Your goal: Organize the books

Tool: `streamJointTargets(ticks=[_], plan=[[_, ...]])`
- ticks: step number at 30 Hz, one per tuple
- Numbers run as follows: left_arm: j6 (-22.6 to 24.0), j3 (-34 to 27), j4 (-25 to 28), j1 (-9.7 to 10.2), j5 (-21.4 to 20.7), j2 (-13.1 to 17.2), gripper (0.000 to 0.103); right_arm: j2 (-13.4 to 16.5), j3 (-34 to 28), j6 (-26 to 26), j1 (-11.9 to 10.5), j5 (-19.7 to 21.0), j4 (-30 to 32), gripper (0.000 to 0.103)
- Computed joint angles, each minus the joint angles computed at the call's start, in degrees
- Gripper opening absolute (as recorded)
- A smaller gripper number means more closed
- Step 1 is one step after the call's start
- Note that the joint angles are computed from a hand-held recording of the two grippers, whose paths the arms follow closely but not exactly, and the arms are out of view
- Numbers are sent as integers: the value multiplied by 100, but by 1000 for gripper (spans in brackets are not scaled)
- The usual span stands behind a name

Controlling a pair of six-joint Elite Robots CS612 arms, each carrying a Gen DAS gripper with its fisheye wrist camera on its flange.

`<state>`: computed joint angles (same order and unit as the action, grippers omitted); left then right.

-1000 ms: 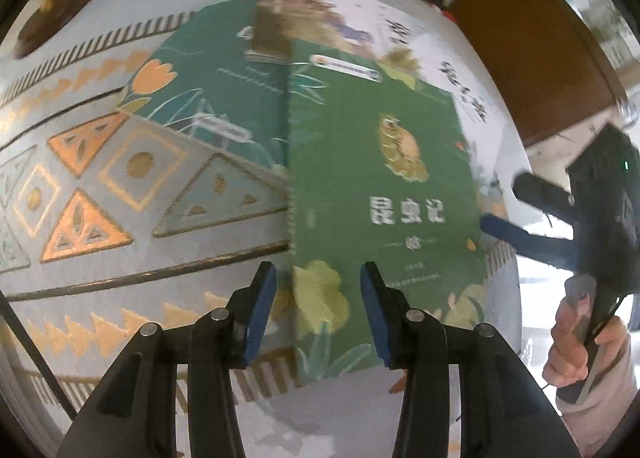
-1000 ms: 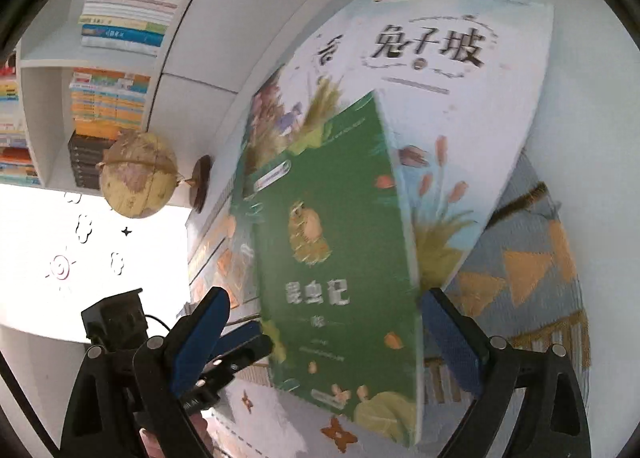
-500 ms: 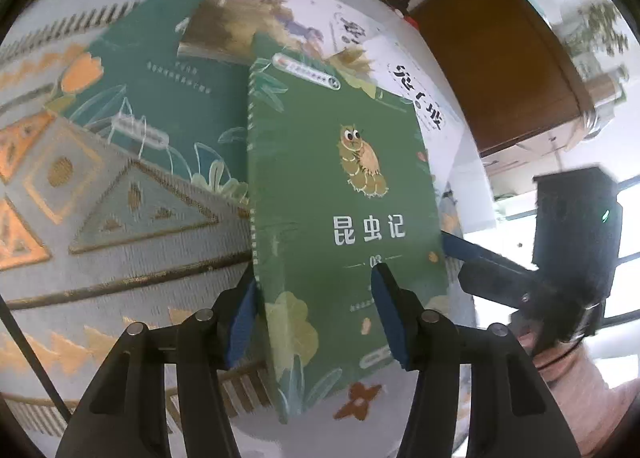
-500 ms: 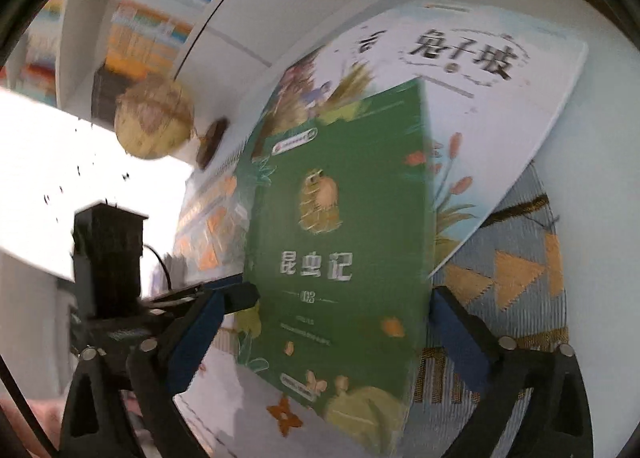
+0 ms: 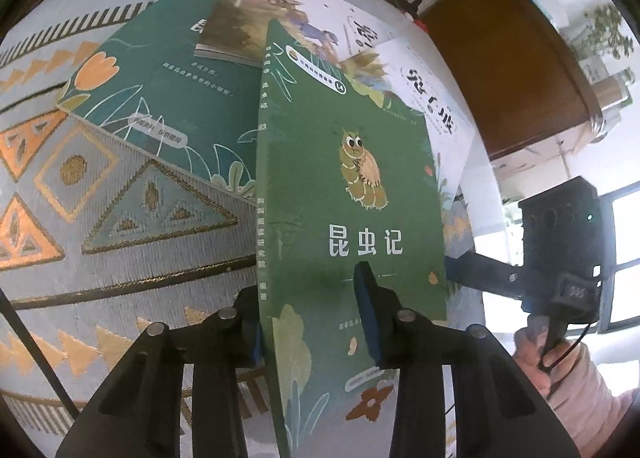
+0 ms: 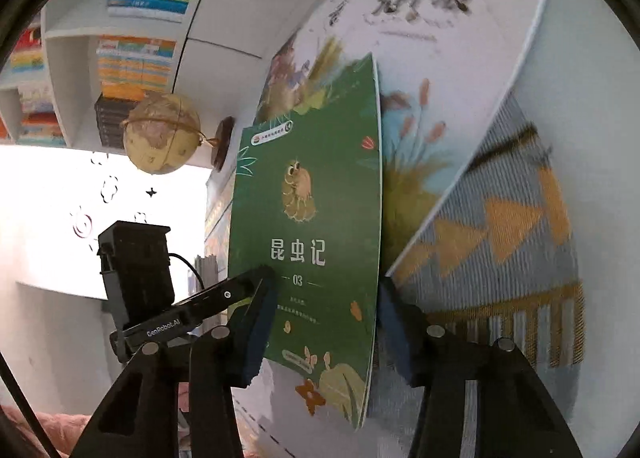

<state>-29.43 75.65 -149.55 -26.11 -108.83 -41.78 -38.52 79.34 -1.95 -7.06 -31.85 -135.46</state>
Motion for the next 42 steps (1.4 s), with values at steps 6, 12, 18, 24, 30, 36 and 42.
streamJointTargets(ticks=[6, 12, 18, 24, 30, 36, 42], plan=[[46, -93, 692, -37, 603, -132, 38, -37, 120, 361, -46, -134, -407, 50], [369, 5, 799, -84, 823, -175, 22, -6, 139, 468, -107, 147, -349, 52], [211, 30, 718, -49, 687, -171, 22, -45, -95, -819, 121, 55, 798, 46], [-529, 210, -217, 176, -617, -58, 21, 63, -22, -44, 104, -103, 193, 7], [-406, -43, -189, 137, -672, 90, 21, 64, 75, 139, 80, -27, -17, 5], [-683, -103, -500, 185, -926, 233, 17, 65, -4, 445, 75, -33, 224, 7], [-709, -91, -565, 210, -1115, 255, 19, -67, -247, 557, 157, -748, 819, 23]])
